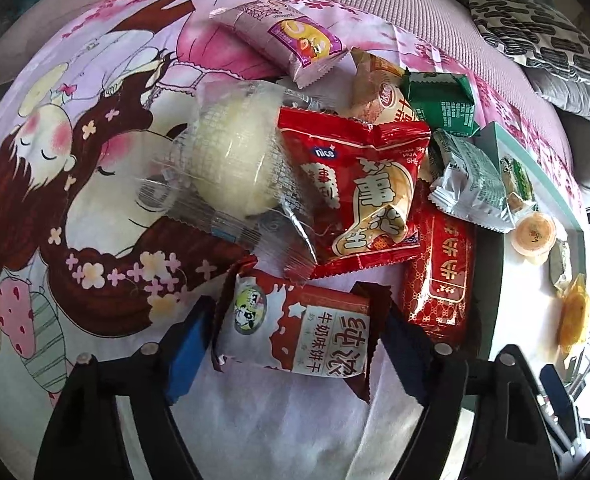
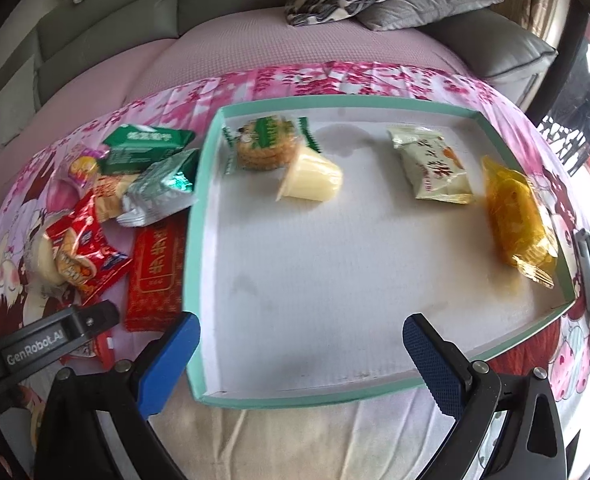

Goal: Organize snacks
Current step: 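Grasp the white-red milk biscuit packet with the left tool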

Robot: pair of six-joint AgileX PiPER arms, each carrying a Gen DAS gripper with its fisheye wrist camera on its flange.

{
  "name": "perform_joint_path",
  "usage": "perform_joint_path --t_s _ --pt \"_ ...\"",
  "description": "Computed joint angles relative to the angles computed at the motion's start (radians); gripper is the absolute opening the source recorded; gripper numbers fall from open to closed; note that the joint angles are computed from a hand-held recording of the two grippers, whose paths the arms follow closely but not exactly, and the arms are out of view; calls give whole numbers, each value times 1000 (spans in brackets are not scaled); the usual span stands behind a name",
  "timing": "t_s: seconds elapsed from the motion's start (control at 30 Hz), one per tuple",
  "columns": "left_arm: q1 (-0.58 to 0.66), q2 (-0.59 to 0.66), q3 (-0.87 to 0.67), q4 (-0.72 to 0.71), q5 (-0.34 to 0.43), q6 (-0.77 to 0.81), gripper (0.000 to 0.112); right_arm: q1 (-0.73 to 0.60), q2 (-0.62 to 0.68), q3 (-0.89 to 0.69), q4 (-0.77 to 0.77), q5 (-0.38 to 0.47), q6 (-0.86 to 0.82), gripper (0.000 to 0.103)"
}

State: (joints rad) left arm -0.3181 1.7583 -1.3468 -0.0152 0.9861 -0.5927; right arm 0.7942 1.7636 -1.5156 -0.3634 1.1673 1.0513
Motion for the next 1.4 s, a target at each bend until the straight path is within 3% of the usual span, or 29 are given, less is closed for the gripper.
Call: perform_joint_path --t_s 0.27,1.4 --pt "-28 -8 -15 45 16 -42 67 -19 -23 27 4 -3 16 103" --pt "-64 -215 4 36 28 -11 66 -29 -36 43 -10 -2 56 103"
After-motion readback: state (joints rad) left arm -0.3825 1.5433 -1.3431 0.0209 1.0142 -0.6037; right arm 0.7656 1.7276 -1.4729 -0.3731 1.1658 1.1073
